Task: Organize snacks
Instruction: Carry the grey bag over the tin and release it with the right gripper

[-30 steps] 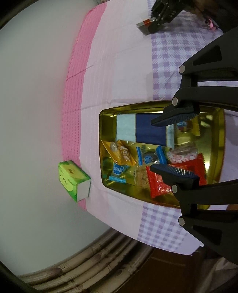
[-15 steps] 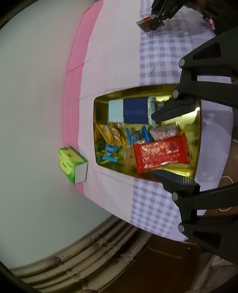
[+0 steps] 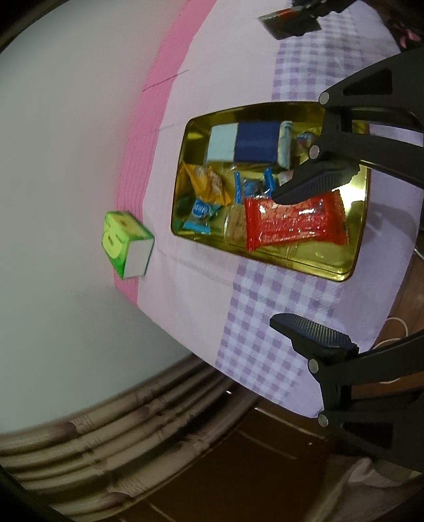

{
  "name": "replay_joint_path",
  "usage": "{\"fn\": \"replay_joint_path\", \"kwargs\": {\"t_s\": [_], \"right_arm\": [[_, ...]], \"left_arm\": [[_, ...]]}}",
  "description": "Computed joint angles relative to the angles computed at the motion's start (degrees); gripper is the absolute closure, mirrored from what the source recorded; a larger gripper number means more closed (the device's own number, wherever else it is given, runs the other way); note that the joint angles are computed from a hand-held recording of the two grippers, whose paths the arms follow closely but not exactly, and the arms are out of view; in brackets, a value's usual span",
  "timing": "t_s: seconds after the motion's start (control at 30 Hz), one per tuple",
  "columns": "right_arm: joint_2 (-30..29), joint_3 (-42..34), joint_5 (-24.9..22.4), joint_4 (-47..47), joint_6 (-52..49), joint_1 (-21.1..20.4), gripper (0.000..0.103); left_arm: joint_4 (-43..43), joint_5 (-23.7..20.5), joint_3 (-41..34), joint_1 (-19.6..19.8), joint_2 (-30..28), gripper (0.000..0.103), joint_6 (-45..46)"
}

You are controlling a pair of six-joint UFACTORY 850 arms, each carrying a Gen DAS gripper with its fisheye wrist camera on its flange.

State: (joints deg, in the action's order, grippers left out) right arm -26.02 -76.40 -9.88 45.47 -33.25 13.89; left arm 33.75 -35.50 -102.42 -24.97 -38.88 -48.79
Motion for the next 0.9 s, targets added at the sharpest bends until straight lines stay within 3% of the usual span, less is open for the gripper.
{"fn": "replay_joint_path", "kwargs": {"t_s": [0.2, 0.3, 0.33, 0.5, 0.57, 0.7, 0.9], "right_arm": [[-3.11, -6.24, -4.4, 7.07, -6.06, 1.85, 0.079], [-5.89, -10.46, -7.11, 7.76, -5.9, 2.58, 0.079], [-6.97, -12.07, -7.94, 7.1, -5.01, 2.86, 0.079], [-12.53, -20.26, -11.47, 3.29, -1.0, 4.16, 0.079], [-14.61, -23.13, -12.66, 1.91, 0.95, 4.35, 0.078], [-19.27, -29.48, -14.83, -1.21, 5.71, 4.69, 0.078], [-24.33, -36.3, -16.9, -4.06, 10.59, 5.31, 0.078]], "left_arm": [[-5.45, 1.61, 0.17, 1.39, 0.66, 0.027, 2.71], [-1.58, 1.48, 0.71, 1.13, 1.24, 0.019, -0.63], [0.19, 0.98, 0.71, 0.9, 1.31, 0.012, -1.87], [4.08, 1.78, 1.4, 0.26, 1.97, 0.002, -3.13], [2.63, 1.33, 0.67, 0.19, 1.46, 0.001, -0.59], [10.58, -0.17, 0.82, -0.7, 0.76, 0.001, -5.54], [5.49, -0.05, -0.5, 0.47, -0.6, 0.001, -1.44]]}}
